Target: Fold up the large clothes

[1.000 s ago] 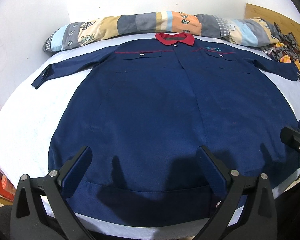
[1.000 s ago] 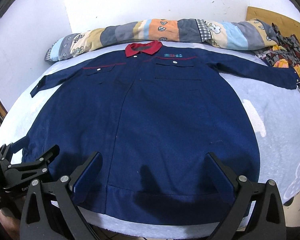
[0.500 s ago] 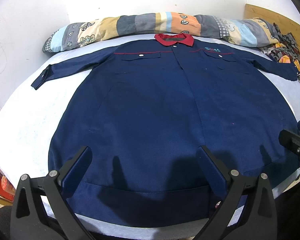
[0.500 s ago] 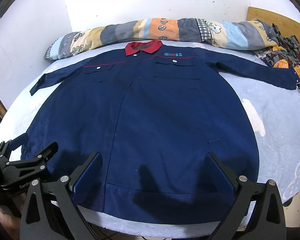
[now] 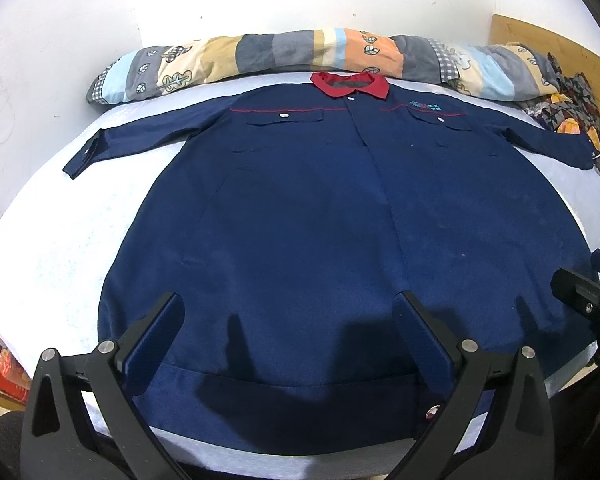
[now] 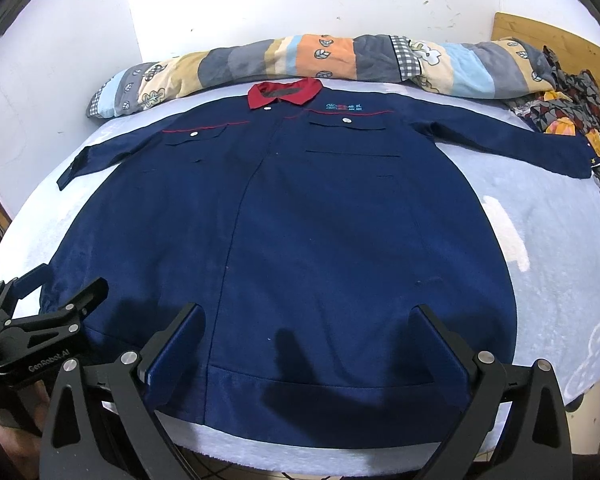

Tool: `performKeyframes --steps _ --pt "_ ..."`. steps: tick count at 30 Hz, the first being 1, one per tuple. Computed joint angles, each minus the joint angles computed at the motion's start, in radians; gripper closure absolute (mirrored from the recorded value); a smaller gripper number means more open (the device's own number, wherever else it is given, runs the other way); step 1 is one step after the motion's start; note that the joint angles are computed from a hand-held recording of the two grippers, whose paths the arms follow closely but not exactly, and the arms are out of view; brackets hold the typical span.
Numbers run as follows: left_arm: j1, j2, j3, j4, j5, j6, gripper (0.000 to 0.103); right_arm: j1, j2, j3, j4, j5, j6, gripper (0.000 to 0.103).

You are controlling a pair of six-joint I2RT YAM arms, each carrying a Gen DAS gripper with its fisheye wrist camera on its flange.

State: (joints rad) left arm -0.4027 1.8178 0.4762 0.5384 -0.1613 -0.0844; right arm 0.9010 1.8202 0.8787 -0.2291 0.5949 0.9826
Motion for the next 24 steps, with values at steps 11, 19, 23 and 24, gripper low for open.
performKeyframes --steps 11,19,23,24 --pt "-0.020 -0.008 0.008 -0.024 -0.025 -0.007 0.000 0.019 0.033 0.042 -0.067 0.035 0.014 0.001" --pt "-0.026 -0.015 0.012 -0.040 -0.015 -0.020 0.000 0.021 0.035 0.046 -0.078 0.039 0.026 0.001" --pt "-0.044 -0.028 0.019 -0.056 -0.011 -0.037 0.000 0.024 0.036 0.049 -0.085 0.039 0.033 0.001" --pt "-0.046 -0.032 0.023 -0.066 -0.003 -0.042 0.000 0.023 0.032 0.044 -0.084 0.040 0.035 0.001"
